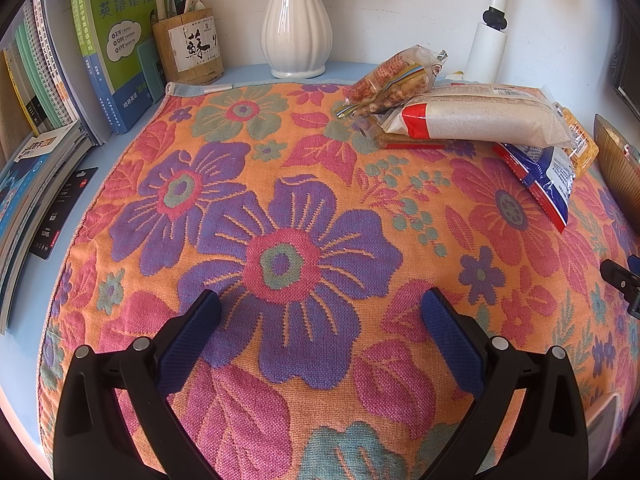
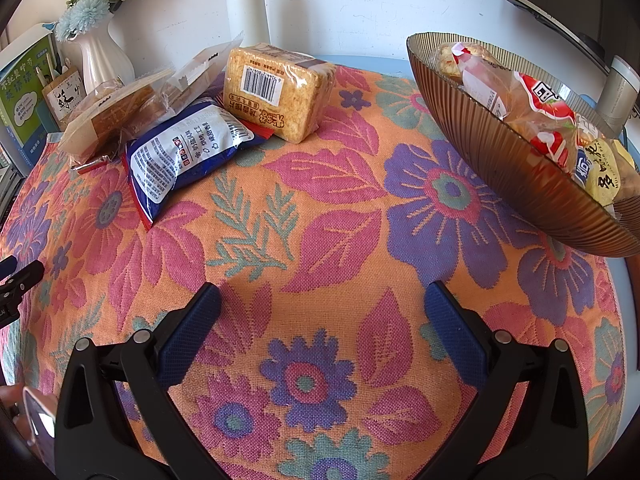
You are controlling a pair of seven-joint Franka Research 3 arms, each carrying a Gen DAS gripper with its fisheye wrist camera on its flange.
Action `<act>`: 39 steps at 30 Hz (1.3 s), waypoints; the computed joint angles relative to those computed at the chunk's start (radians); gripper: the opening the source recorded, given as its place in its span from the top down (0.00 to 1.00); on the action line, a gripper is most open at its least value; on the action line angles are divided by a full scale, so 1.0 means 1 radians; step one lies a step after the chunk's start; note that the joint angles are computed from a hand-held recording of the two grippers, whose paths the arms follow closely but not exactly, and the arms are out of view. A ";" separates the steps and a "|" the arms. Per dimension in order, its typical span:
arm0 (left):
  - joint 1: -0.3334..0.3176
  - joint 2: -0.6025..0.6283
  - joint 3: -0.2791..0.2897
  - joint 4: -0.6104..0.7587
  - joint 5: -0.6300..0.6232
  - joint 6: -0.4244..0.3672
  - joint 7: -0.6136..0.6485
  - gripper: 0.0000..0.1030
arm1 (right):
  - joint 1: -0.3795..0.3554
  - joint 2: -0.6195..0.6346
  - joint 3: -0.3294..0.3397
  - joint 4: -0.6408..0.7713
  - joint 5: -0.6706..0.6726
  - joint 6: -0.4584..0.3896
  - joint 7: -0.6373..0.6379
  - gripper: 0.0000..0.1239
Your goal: Organize snacks
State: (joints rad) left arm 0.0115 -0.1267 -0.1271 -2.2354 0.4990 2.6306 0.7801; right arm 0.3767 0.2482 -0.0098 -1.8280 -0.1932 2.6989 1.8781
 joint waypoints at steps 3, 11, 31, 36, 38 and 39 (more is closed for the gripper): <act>0.000 0.000 0.000 0.000 -0.001 0.000 0.001 0.05 | 0.001 0.000 0.000 0.002 0.000 -0.002 0.001 0.19; 0.000 0.001 0.000 0.001 -0.001 -0.001 0.000 0.05 | 0.003 0.001 -0.002 0.002 -0.006 -0.002 0.004 0.19; 0.087 0.440 -0.012 0.685 -0.728 -0.144 0.721 0.05 | -0.106 0.292 0.222 0.583 0.884 -0.315 -0.534 0.41; 0.114 0.602 -0.057 0.868 -0.742 -0.278 0.758 0.07 | -0.057 0.501 0.196 0.877 0.801 -0.457 -0.364 0.70; 0.144 0.609 -0.090 0.849 -0.803 -0.219 0.792 0.34 | -0.075 0.513 0.227 0.869 0.838 -0.427 -0.369 0.74; 0.152 0.611 -0.093 0.847 -0.820 -0.208 0.789 0.40 | -0.086 0.494 0.240 0.830 0.862 -0.399 -0.382 0.76</act>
State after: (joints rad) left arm 0.1635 0.4841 -0.2203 -1.3880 -0.3208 2.4223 1.5696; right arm 0.2903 0.7421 0.2301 -0.9980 0.6692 2.3004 1.4964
